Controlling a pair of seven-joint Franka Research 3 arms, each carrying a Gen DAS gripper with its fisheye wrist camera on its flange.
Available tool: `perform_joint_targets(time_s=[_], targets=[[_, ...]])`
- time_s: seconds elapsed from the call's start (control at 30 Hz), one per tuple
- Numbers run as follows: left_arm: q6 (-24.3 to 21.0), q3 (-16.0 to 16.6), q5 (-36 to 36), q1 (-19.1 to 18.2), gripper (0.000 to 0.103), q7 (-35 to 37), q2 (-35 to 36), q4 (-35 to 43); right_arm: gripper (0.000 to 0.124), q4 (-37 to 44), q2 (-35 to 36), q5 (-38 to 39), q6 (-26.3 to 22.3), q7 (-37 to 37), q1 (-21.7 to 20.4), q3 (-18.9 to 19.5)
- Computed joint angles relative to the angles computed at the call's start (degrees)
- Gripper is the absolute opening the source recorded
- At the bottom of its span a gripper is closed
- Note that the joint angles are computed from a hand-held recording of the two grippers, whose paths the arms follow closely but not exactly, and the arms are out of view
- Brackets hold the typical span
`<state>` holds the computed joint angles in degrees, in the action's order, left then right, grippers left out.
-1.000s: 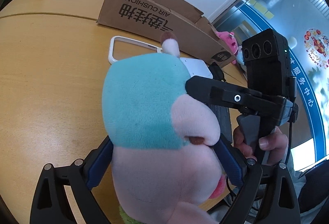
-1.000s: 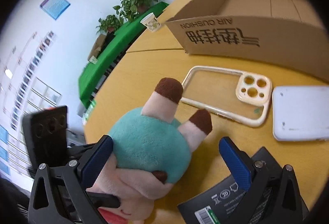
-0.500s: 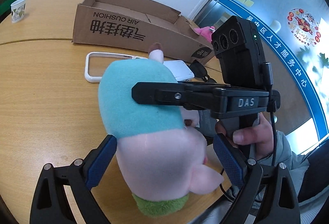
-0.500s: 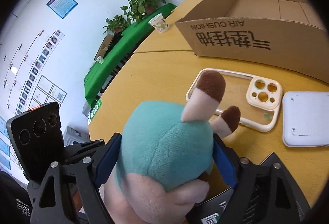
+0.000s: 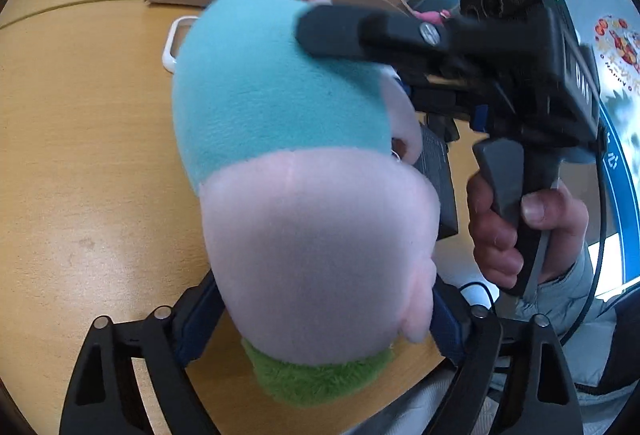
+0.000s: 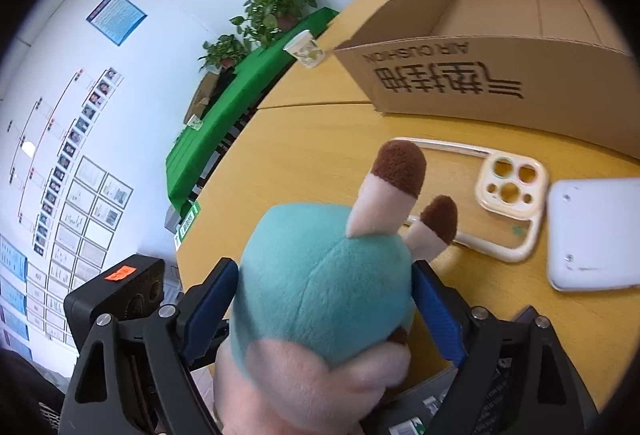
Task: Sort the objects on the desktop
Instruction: 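Close the right gripper on the pig plush with teal hat, then carry the pig plush with the right gripper over the cardboard box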
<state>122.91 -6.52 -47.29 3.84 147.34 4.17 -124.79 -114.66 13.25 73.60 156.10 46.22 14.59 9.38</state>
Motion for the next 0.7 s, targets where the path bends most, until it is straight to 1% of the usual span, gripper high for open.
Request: perform_joint_targets(time_s=[0.07,0.13,0.2,0.23,0.33,0.43,0.5,0.53,0.63,0.7], targets=[[-0.25,0.09,-0.56,0.18,0.080,0.18,-0.11,0.20,0.088,-0.64,-0.49,-1.07,-1.36,-0.91,-0.20,-0.19],[0.37,0.02,-0.75,0.04,0.077,0.62,-0.80,-0.23,0.085,-1.10,-0.50,-4.97,-0.18,0.24,0.82,-0.44],[1.66,-0.08,-0.47,-0.40,0.075,0.82,-1.55,-0.89,0.081,-0.93,-0.20,-4.94,0.95,0.03,1.20,0.10],[2.60,-0.08,-0.56,-0.64,0.074,0.85,-1.97,-1.28,0.078,-0.80,-0.12,-4.48,1.22,-0.34,1.17,0.33],[3.98,0.30,-2.09,-1.06,0.071,2.38,-3.83,-2.05,0.074,-0.41,-0.29,-1.60,1.70,-3.08,0.63,0.87],[4.64,0.89,-4.26,-1.78,0.070,4.80,-6.10,-2.07,0.072,-0.18,-1.71,3.19,2.60,-8.33,0.24,1.06],[5.33,1.19,-5.90,-2.57,0.070,6.44,-7.09,-1.17,0.072,0.24,-3.01,5.75,4.12,-11.75,0.49,0.73],[5.82,1.25,-6.60,-3.03,0.070,7.20,-7.10,-0.05,0.072,0.54,-3.63,6.82,4.86,-13.26,0.63,0.47],[7.76,1.07,-8.76,-4.32,0.070,9.96,-6.78,3.64,0.072,3.12,-4.58,6.79,5.93,-15.50,0.65,-0.83],[8.60,0.81,-10.08,-5.01,0.070,11.62,-5.82,7.17,0.072,5.65,-4.80,7.35,6.91,-18.36,0.26,-1.49]])
